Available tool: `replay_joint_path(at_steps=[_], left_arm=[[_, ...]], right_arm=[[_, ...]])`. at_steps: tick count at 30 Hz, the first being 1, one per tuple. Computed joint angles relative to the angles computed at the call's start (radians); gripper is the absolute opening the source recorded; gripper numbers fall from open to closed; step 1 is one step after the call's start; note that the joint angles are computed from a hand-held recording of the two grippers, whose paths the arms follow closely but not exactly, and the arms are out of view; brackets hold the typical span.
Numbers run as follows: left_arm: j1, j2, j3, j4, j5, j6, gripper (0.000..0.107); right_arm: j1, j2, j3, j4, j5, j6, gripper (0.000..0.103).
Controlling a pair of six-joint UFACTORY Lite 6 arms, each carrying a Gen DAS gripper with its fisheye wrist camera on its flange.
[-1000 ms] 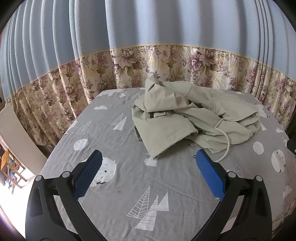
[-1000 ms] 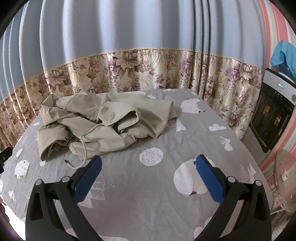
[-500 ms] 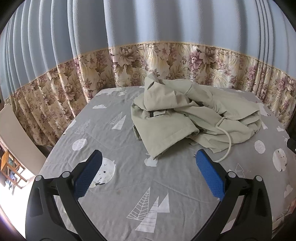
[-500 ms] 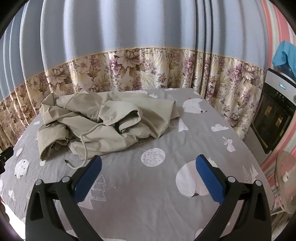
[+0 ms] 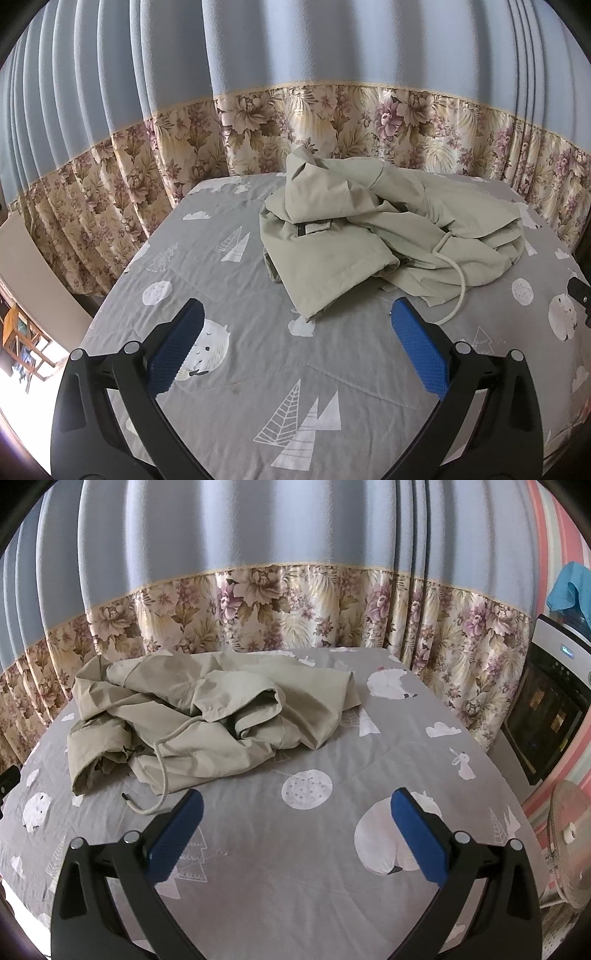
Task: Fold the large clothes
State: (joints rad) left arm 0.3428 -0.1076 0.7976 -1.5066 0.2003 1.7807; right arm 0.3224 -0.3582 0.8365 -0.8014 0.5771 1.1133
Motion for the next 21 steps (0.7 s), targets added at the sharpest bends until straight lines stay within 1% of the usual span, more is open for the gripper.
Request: replay_joint_path(at_steps=[9, 12, 18, 21], left_arm=[[-0.010, 0.015, 0.001, -0.038, -0.006, 0.043, 0.100], [-0.014, 0.029, 0.009, -0.018, -0.010, 0.021, 0.100], [-0.020, 0.054, 0.039, -0.022, -0.005, 0.030, 0.100], [-0.021, 0.062, 0.053, -0.112, 0.004, 0.111, 0.100]], right_arm=[[-0.009, 0.014, 0.003, 0.020, -0.021, -0.028, 0.101], [-0.010, 0.026, 0.007, 0.024, -0.032, -0.035, 0.101], [-0.013, 0.045, 0.025, -0.001, -0.083, -0.037, 0.101], [-0.012, 0.079, 0.057, -0.021, -0.098, -0.045, 0.101]])
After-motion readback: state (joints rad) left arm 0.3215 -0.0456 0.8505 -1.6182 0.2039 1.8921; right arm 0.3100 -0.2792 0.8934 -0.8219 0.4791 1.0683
